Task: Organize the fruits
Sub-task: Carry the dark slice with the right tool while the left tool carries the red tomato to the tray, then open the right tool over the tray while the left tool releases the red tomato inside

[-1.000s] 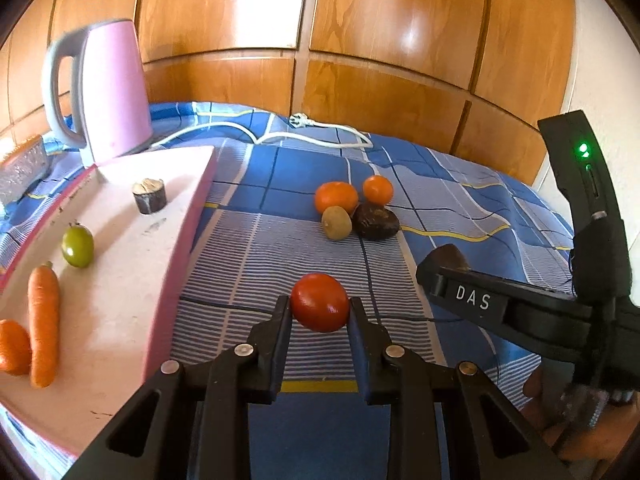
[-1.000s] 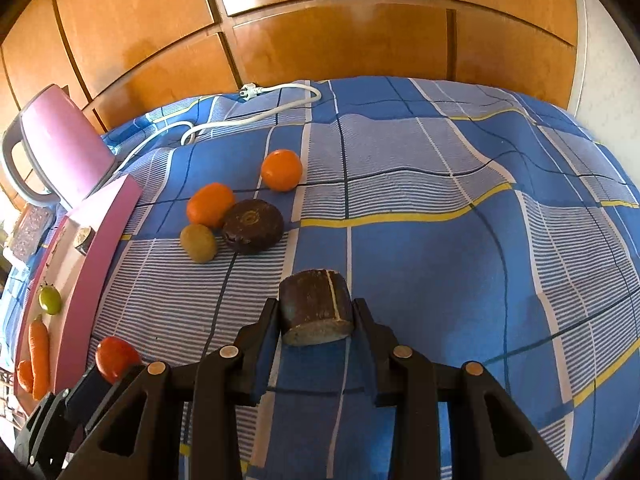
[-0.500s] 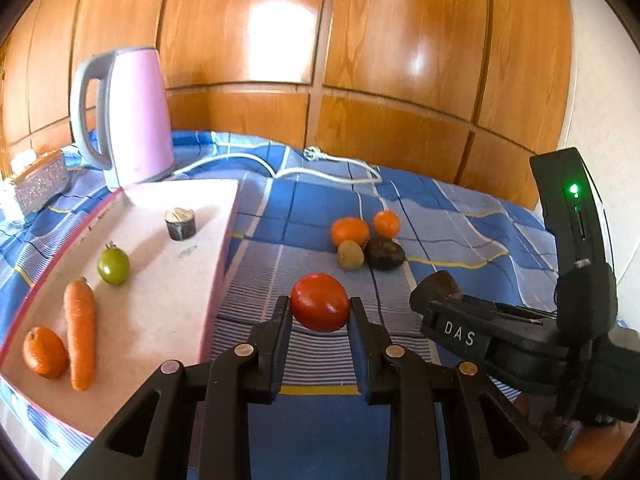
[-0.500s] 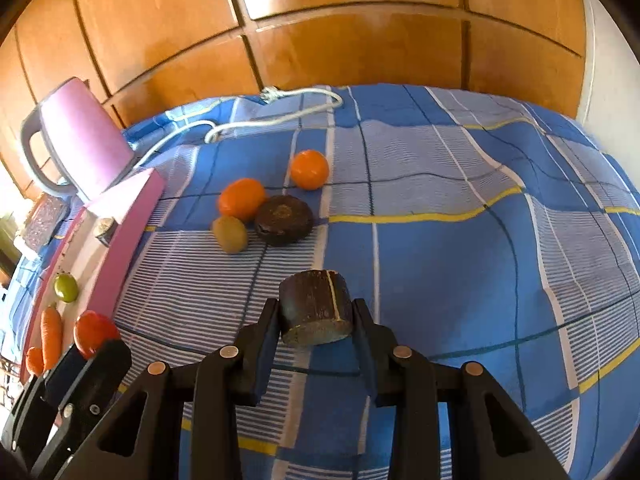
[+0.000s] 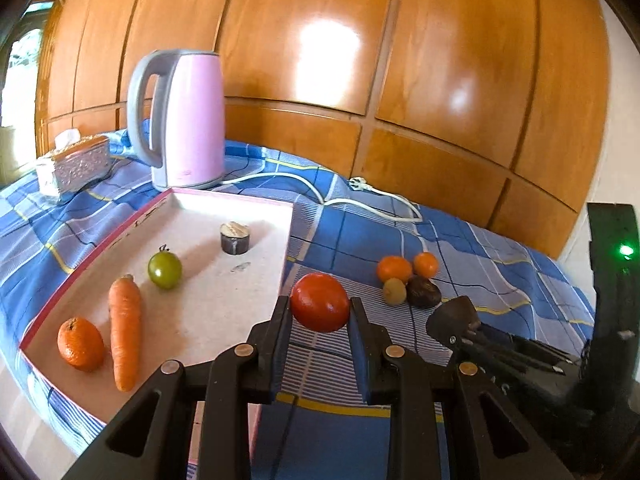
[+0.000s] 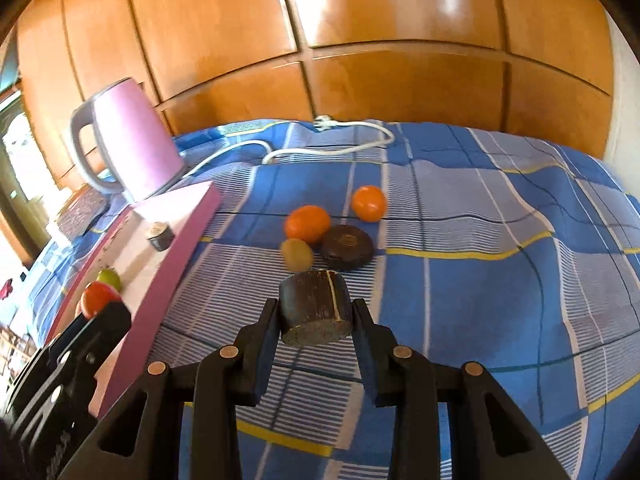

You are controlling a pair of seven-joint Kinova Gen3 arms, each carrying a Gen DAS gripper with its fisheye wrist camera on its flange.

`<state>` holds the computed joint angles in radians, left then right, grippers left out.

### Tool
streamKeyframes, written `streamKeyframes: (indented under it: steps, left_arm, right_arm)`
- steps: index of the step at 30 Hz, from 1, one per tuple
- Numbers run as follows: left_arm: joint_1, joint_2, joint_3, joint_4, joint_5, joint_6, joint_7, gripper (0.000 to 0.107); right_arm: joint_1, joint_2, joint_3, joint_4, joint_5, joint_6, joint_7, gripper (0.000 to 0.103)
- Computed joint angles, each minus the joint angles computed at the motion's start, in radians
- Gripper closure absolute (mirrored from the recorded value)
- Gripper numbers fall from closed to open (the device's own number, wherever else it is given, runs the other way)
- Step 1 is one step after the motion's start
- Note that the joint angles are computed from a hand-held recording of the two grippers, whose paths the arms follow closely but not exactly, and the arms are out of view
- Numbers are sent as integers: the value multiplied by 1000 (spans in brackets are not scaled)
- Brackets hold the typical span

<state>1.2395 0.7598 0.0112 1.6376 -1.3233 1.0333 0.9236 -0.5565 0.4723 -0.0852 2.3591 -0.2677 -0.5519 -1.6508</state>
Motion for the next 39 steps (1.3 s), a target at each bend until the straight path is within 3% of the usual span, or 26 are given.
streamKeyframes:
  steps: [11, 22, 33, 39]
  left_arm:
    - [9, -31, 1, 42, 43, 71, 102, 80]
    - [-28, -54, 26, 83, 85, 86, 208, 79]
    - [-70, -96, 37, 186, 61, 9, 414, 79]
    - [-85, -102, 47, 212, 47, -2, 475, 80]
  right_arm:
    - [3, 5, -26, 2, 40, -26, -2, 67]
    - [-18, -4, -70, -21, 80, -27, -29, 67]
    - [-14, -24, -114, -132, 176, 112, -66, 67]
    - [-49, -22, -100, -174, 167, 163, -60, 67]
